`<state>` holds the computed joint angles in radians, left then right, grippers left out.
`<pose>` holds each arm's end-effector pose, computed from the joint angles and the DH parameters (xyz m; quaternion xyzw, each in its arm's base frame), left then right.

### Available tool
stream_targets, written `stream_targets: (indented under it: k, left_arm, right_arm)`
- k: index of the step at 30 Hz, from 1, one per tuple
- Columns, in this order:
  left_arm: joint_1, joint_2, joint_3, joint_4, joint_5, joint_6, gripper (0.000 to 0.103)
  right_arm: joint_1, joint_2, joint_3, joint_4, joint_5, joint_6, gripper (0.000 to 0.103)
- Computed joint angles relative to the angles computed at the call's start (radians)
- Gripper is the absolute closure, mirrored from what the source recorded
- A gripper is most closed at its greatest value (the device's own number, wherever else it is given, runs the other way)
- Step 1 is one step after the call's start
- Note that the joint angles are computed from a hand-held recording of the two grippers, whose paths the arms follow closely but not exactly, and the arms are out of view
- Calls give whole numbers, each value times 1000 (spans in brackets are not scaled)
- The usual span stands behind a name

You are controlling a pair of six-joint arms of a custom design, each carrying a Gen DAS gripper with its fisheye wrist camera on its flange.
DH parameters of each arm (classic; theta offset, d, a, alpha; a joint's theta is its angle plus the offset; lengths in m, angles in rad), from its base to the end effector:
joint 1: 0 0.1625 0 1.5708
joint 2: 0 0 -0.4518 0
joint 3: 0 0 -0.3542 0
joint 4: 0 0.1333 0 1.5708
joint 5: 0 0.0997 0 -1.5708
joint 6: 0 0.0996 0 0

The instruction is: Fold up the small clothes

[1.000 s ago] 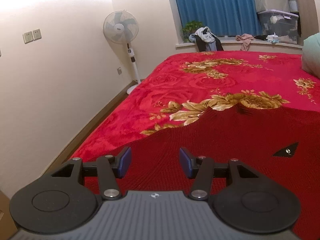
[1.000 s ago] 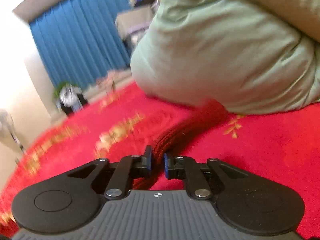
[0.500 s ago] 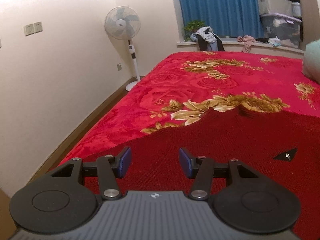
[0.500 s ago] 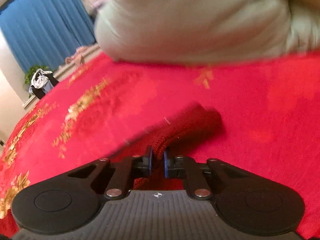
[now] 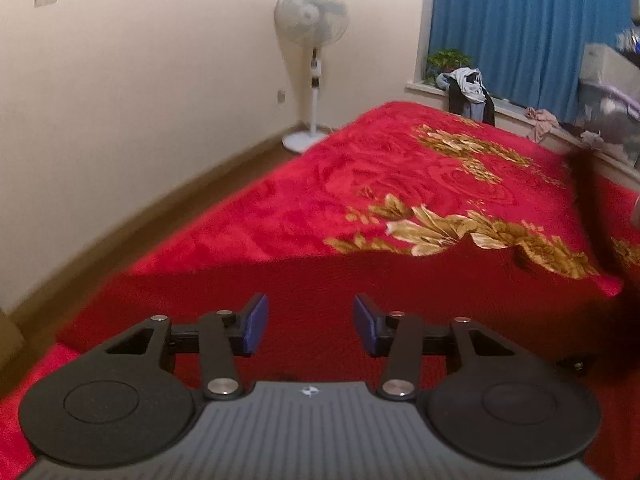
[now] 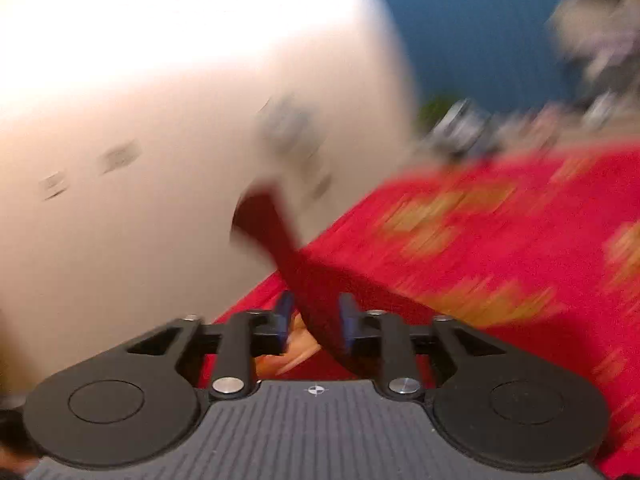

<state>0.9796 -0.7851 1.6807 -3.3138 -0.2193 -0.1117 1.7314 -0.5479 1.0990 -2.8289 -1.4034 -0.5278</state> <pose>-0.1560 -0.6459 0.2658 -0.0809 0.7520 -0.4975 0.4249 0.2802 -0.7924 0.2025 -0.3427 0.8703 -0.3535 0.0141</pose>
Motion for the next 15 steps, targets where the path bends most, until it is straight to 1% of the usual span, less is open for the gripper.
stream_targets:
  k: [1,2,3,5,7,10,11,13,15]
  left_arm:
    - [10,-28,21,71,-47,-91,56]
    - [19,-52,36,123,-96,-163,60]
    - [28,-66,45,147,-141,-209,61]
    - [56,-97,63,166,-275,-284,61]
    - [87,-111,68,176,-404,-325,61]
    - [131,-102,59,174,-556,-343,61]
    - [144,-95,50,170,-593,-345,61]
    - [163,-69,31,156,-615,-366,61]
    - [187,-41,2,164,-632,-399,60]
  right_arm:
    - [5,-7,18,41,-18,6,70]
    - [7,-17,45,49,-40,14,68]
    - [4,-33,72,51,-54,24,68]
    - [-8,-81,147,28,-74,41,66]
    - [-24,-142,231,-31,-126,64,62]
    - [-62,-217,341,-120,-192,90,59]
    - [-76,-246,385,-151,-221,80,59]
    - [-104,-292,473,-233,-276,65,55]
    - [-131,-302,518,-273,-330,53,54]
